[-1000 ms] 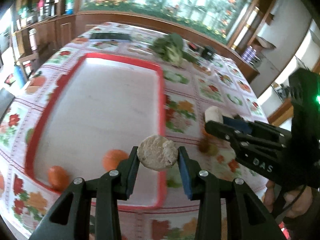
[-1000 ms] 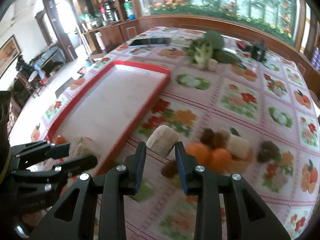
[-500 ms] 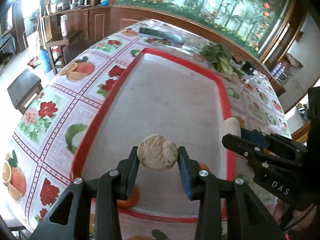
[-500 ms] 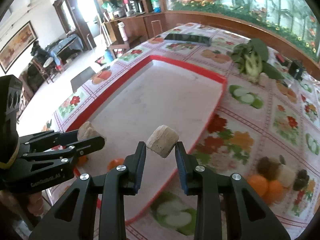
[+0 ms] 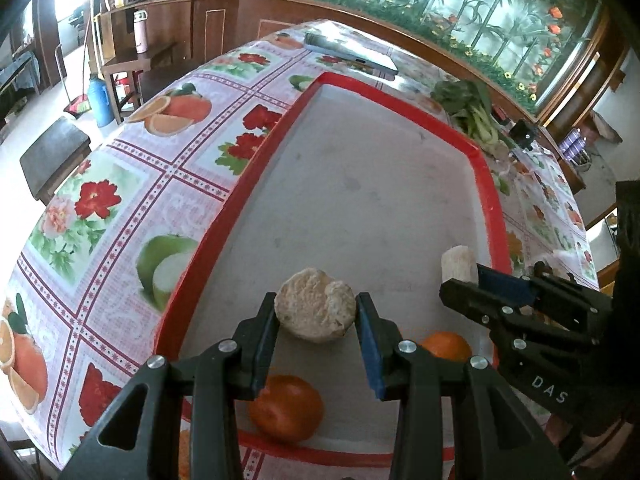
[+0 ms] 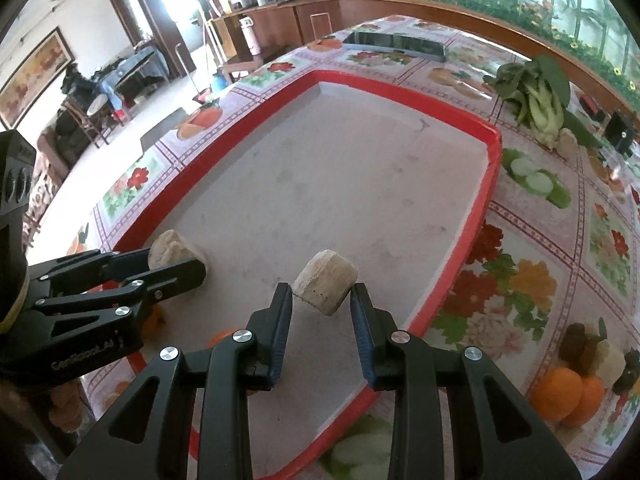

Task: Organize fruits
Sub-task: 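Carry the rice cake and beige chunk into the tray and open both tools, then move both open tools back over the food on the table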

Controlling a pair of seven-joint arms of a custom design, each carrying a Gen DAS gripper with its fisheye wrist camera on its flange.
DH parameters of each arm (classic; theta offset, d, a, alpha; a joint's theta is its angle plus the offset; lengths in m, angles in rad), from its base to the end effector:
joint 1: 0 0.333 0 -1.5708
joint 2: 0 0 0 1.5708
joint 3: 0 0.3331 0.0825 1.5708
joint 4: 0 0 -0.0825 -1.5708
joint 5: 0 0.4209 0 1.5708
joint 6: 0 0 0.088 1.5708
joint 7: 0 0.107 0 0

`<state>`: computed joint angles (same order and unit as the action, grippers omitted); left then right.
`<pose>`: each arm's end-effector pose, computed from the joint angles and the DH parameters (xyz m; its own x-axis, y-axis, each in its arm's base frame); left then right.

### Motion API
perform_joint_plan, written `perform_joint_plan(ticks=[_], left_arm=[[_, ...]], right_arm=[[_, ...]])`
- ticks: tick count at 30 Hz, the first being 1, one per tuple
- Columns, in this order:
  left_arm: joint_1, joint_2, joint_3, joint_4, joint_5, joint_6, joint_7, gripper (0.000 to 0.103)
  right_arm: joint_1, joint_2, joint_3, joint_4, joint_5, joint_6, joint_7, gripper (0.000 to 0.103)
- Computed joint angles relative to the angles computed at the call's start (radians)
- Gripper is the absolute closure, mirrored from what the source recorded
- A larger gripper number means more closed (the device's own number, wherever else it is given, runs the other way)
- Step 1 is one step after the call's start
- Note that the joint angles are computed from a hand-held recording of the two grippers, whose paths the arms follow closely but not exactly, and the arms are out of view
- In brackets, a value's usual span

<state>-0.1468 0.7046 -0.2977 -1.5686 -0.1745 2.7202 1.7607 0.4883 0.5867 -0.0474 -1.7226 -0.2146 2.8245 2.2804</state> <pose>0.7239 -0.2897 0.2825 -0.4117 -0.8798 0.2378 -0.8469 0.2730 -0.4563 0.6701 0.3334 0.2919 -0.0233 -0.9855 -0.1683 -0.8729 0.1021 -0.4770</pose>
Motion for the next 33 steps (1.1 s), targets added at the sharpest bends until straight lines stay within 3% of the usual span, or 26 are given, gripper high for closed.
perform_joint_plan(ticks=[9,13,18,33], left_arm=[[-0.011,-0.007,0.011,-0.011,0.022,0.007,-0.013,0.061],[-0.007,-0.02,0.008,-0.024,0.02,-0.004,-0.015,0.059],[-0.003,-0.042,0.006,-0.054,0.012,0.001,-0.02,0.053],[0.004,-0.126,-0.017,-0.161,0.002,0.07,0.004,0.048]], right_arm=[[-0.016,0.005,0.018,0.005,0.026,-0.019,-0.028,0.073],[-0.013,-0.002,0.016,-0.005,0.031,-0.016,-0.022,0.064],[-0.004,-0.029,0.011,-0.039,0.028,0.003,-0.005,0.064],[0.041,-0.136,-0.02,-0.171,-0.041,0.06,0.088,0.063]])
